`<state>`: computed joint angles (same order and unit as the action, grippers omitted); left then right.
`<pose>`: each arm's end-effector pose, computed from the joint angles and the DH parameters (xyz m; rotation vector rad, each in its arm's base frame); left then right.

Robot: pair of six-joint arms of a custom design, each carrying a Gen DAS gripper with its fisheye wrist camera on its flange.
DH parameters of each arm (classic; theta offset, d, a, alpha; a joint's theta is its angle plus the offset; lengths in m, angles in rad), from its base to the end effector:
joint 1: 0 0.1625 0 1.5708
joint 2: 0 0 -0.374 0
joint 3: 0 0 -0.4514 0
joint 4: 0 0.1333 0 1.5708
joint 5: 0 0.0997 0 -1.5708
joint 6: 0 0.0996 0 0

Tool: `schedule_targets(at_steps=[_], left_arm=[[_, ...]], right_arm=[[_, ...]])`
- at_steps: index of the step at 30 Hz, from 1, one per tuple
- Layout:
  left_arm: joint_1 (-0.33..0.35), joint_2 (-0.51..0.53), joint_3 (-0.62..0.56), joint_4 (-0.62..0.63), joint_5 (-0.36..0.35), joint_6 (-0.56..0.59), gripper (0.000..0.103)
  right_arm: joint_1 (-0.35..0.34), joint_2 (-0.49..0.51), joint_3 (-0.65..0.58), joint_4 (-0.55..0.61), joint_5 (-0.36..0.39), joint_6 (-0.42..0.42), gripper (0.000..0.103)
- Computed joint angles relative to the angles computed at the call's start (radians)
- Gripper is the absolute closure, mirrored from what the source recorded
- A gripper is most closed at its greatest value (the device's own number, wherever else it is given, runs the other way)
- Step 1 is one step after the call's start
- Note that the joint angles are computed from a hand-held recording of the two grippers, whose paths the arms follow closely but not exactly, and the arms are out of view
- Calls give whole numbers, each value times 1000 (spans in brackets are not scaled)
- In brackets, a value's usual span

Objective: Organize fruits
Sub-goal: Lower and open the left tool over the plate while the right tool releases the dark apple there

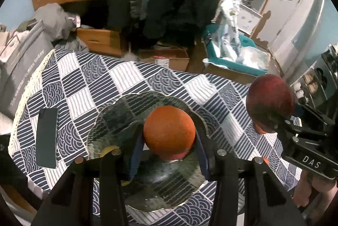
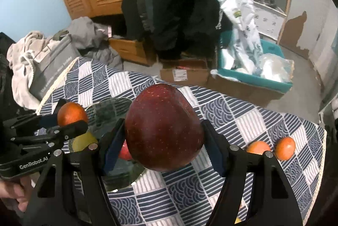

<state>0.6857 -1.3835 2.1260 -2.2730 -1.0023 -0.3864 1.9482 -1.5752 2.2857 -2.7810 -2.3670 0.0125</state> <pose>-0.2674 -0.4603 0.1369 0.6641 2.5453 -0.4137 0.2278 -0.4061 0.2287 0.1778 -2.3493 0.7773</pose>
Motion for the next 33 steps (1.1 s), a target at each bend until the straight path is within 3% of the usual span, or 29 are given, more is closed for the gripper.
schedule_targets(at_steps=[9,20,33], left_arm=[[66,0,-1,24,39,-13,56],[154,18,-2,18,38,-10,56],[205,34,6,23,16,-24,56]], right_arm=[[-45,121,-54,-1,72,1,31],[-69,264,-126,25,136,4,32],[-95,327,-158,61,167,16,31]])
